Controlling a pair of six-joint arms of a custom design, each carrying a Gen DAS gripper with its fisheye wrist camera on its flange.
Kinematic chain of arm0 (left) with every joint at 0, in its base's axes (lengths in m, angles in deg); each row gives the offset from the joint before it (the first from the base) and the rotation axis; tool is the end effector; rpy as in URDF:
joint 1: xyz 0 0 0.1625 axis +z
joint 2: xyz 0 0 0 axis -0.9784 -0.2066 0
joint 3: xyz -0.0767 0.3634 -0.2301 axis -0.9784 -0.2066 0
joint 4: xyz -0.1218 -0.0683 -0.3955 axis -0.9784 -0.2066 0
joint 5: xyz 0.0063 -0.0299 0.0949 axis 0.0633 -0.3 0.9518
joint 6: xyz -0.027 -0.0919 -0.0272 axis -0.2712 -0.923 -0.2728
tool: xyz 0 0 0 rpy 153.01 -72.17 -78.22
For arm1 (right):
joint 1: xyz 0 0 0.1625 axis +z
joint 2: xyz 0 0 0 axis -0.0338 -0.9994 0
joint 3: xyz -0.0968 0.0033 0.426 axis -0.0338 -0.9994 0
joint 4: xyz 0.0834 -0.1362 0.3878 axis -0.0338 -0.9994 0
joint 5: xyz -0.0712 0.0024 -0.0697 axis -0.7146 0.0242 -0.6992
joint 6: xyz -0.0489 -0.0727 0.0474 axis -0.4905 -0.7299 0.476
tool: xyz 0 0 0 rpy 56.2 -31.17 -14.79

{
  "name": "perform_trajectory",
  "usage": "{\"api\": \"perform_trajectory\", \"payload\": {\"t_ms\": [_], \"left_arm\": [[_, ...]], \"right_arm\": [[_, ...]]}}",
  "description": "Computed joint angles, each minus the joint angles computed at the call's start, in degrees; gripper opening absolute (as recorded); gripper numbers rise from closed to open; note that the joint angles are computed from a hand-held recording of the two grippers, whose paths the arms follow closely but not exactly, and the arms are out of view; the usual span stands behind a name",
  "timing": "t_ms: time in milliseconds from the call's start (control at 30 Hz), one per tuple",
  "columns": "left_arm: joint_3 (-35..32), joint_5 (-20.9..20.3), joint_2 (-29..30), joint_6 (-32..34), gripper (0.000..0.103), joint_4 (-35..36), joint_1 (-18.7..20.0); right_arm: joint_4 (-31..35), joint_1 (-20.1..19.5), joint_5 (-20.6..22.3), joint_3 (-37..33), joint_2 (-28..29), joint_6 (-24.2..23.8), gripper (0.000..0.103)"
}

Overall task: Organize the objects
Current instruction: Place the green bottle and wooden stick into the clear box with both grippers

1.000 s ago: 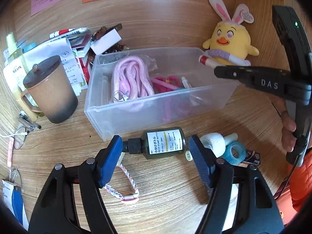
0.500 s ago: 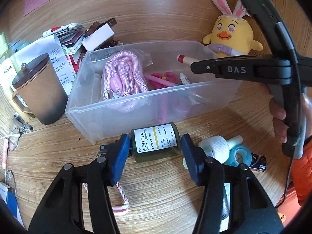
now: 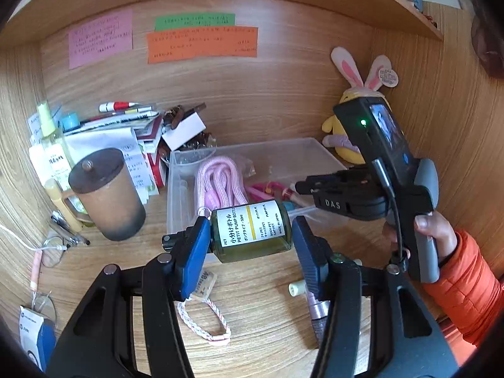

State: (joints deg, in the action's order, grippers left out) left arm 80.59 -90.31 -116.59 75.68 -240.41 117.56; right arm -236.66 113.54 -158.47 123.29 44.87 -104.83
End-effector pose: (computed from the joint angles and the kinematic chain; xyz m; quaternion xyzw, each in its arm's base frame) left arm -0.1277 -0.3923 0.2523 0.1562 0.8280 -0.4237 0.3324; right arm 0.3261 -0.5831 -0.0059 0.3816 -0.8729 0.1834 0.2426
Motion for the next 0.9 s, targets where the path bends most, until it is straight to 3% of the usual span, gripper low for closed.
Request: {"api": "perform_trajectory", "payload": {"t_ms": [333,600,900], "left_arm": [[-5.9,0.8,6.4,8.5,0.053,-6.2,4.7],[-10.9,-1.3,10.8,9.9,0.053,-3.9,9.4],[-12.8,-6.6,10.4,7.3,0.054,2.3,12.3]], "right_arm": [[-5.1,0.4,3.0,6.9,-5.0,-0.5,0.026],[-10.2,-0.5,5.1,14.6,-9.6,-0.8,0.038],[-11.7,-2.3,5.0,21.7,-12.7,0.8,0.039]]}}
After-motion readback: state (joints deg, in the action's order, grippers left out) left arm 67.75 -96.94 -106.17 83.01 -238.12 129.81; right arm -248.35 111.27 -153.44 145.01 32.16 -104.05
